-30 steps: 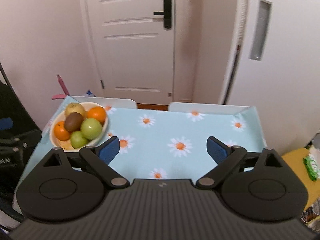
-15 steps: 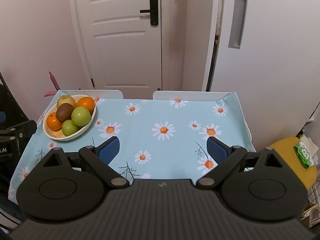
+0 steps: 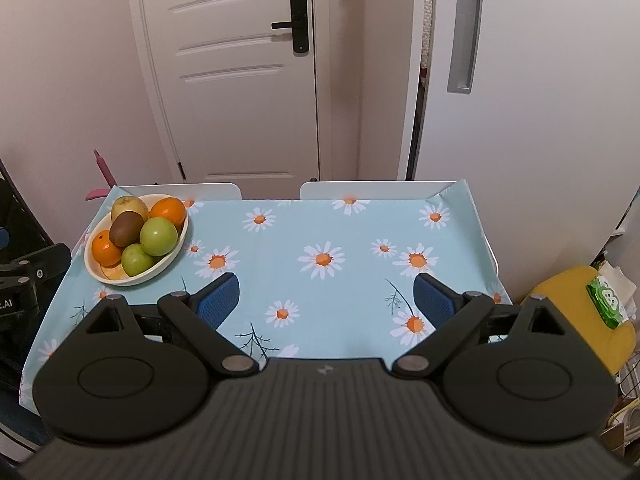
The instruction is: Organize fruits
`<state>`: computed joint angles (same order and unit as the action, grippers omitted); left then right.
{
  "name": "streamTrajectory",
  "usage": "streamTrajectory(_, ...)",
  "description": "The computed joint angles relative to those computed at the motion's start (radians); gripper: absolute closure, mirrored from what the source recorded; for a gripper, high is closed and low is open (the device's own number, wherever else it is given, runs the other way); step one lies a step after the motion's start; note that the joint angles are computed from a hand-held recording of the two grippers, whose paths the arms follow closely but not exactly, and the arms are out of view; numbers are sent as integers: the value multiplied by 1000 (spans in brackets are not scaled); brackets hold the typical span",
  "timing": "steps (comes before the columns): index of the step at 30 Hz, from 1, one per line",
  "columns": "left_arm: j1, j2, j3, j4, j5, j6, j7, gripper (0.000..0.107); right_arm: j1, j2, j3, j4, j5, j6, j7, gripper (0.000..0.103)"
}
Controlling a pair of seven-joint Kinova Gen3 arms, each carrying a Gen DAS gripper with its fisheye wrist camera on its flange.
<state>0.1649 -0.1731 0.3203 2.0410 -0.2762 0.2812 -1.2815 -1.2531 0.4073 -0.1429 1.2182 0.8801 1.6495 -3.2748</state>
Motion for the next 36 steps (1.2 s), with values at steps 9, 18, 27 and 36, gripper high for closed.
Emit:
streamTrajectory(9,4,-2,-7,0,7,1,-7,4,-4,7,2,-9,-1,2,-1,0)
streamTrajectory(18,13,-6,-20,3,22,6,-27,4,-9,11,7,-16,-2,2,-1,0)
streamTrajectory(27,-1,-10,-9,7,21,3,-27,4,-13,16,12,-25,-5,6,3,0)
streamTrajectory(36,-4,-9,-6,4,17,10,-20,4,-12,19,13,-30,-7,3,9,0)
